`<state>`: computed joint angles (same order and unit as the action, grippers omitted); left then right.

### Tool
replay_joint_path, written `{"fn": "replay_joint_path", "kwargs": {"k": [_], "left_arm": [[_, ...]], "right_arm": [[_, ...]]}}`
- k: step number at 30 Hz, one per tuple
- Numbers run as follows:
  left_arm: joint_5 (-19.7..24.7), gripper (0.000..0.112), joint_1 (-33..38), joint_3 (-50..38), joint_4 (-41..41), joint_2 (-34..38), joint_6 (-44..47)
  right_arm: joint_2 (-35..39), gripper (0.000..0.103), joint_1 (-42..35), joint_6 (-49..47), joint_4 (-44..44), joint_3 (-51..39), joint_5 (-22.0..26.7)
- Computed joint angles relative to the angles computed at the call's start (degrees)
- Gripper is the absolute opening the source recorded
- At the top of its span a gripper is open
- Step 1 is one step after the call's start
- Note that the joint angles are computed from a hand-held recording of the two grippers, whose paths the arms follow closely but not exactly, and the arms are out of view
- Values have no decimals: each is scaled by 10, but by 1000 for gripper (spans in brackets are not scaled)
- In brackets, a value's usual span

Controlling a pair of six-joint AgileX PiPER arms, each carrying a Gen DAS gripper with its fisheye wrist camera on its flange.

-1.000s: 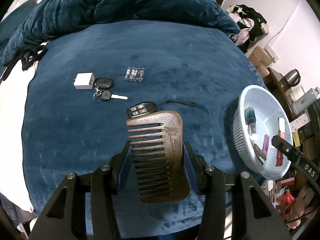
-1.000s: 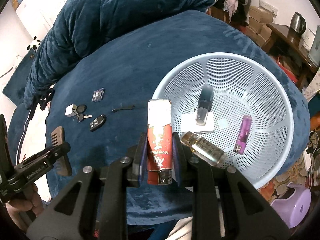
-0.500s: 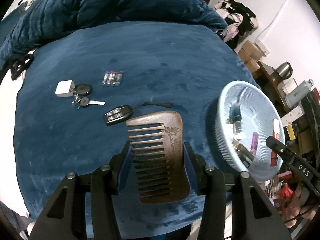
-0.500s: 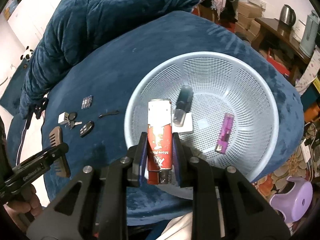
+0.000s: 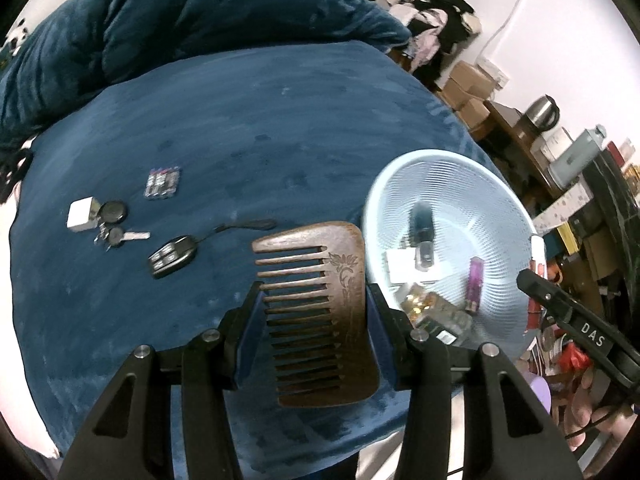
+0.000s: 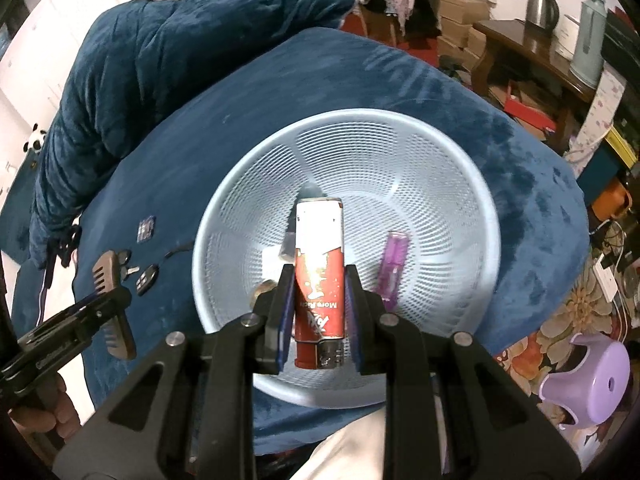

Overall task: Organize rigid objects
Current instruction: 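Lift and carry the comb and the red lighter with both tools over the basket, then open the right tool to drop the red lighter while the left tool releases the comb into the basket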

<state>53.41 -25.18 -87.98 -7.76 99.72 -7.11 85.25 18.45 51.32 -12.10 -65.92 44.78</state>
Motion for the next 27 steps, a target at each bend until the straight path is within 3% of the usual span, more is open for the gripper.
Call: {"fn": "replay_joint_path", "kwargs": {"k": [16, 27], "left_arm": [[55, 50, -83, -153, -4, 98, -14], [114, 50, -123, -311, -19, 206, -18]], "right_arm": [[-35, 24, -78, -45, 32, 34, -13], [-42, 24, -119, -85, 68, 50, -24]]}}
